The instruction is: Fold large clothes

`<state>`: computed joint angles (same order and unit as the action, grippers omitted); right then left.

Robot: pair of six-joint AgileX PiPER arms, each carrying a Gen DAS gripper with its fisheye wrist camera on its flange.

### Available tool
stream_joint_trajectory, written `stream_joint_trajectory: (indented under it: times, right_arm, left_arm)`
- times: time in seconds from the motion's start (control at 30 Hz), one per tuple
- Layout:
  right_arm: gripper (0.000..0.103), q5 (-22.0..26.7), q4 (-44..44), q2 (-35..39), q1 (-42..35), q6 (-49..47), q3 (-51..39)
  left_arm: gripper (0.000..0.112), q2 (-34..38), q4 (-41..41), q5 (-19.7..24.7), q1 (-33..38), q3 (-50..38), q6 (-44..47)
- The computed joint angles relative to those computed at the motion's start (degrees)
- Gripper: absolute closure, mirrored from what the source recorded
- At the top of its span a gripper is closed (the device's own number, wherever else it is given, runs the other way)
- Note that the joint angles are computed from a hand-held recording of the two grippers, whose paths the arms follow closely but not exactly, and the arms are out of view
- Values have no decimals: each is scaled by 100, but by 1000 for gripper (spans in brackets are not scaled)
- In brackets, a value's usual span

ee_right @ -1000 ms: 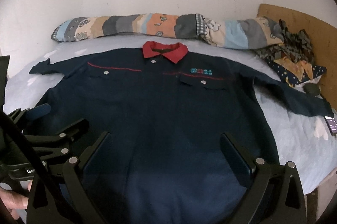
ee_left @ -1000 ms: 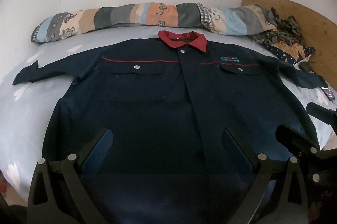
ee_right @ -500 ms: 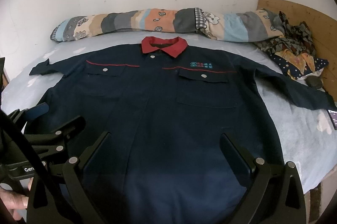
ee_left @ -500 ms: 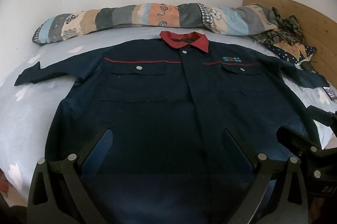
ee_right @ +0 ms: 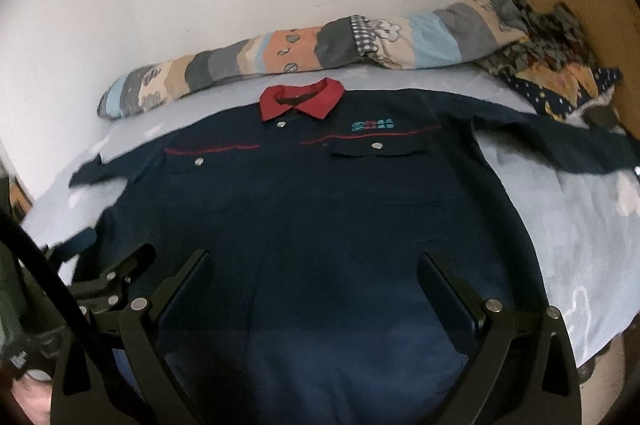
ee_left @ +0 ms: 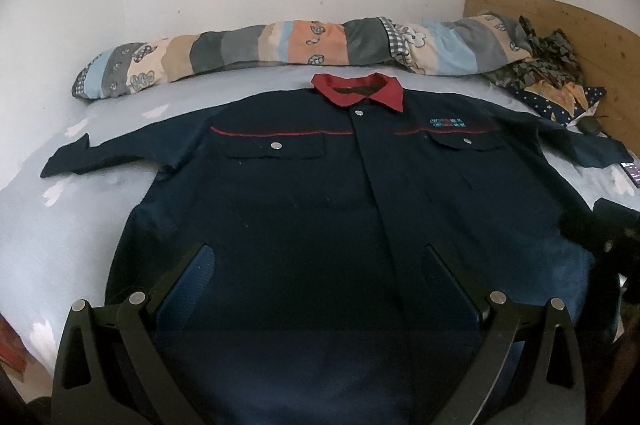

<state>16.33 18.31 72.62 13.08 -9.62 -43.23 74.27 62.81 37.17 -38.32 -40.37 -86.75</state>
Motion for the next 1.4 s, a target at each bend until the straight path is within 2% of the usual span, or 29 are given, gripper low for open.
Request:
stream_joint_trajectory:
  times: [0.17, 0.27, 0.4, 0.5, 0.6, 0.77, 0.87, 0.93, 1.07, 1.13, 1.17, 1.2, 1.23, 1.37, 1.4]
  right_arm:
    - [0, 275, 1497, 21, -569, -1230, -22]
    - [0, 414, 2057, 71, -781, -1745, -35]
    - [0, 465, 2260, 21, -859, -1939, -23]
    - [0, 737, 2914, -6, -1191, -2566, -88]
    - [0, 1499, 3984, 77, -2084, -3478, -306]
    - [0, 2748, 4736, 541, -3991, -3948, -968]
    - [0, 3439, 4976, 1161, -5153, -3977, -1603]
    - [1, 3618, 4952, 1564, -5600, -3824, -2031]
    - [5, 3886, 4746, 2647, -6240, -2937, -3141]
    - [11, 3904, 4546, 3196, -6401, -2519, -3821]
    - [20, 3876, 4545, 3418, -6434, -2371, -4082]
    - [23, 3848, 4638, 3644, -6493, -2249, -4327]
    - [23, 3821, 4641, 3866, -6526, -2087, -4598]
    - [27, 3864, 4372, 4811, -6426, -1315, -5912]
    - [33, 3854, 4247, 5057, -6368, -1046, -6264]
  left_arm:
    - [10, 9, -12, 42, -24, -35, 11]
    - [10, 11, 1, 66, -42, -43, -12]
    - [10, 7, 28, 115, -73, -49, -46]
    - [10, -3, 27, 121, -76, -35, -61]
    - [10, -11, -60, 88, -29, -40, 32]
    - [10, 18, -199, -66, 108, -100, 206]
    - [10, 73, -436, -234, 301, -249, 555]
    - [10, 182, -656, -302, 461, -484, 1005]
    - [10, 518, -760, -464, 784, -1060, 1729]
    - [10, 799, -659, -423, 913, -1411, 1958]
    - [10, 900, -717, -469, 1006, -1542, 2110]
    - [10, 988, -776, -524, 1100, -1642, 2221]
    - [10, 1083, -840, -549, 1185, -1734, 2283]
    - [10, 1343, -1990, -797, 1612, -1959, 3247]
    - [10, 1388, -2238, -839, 1695, -1997, 3462]
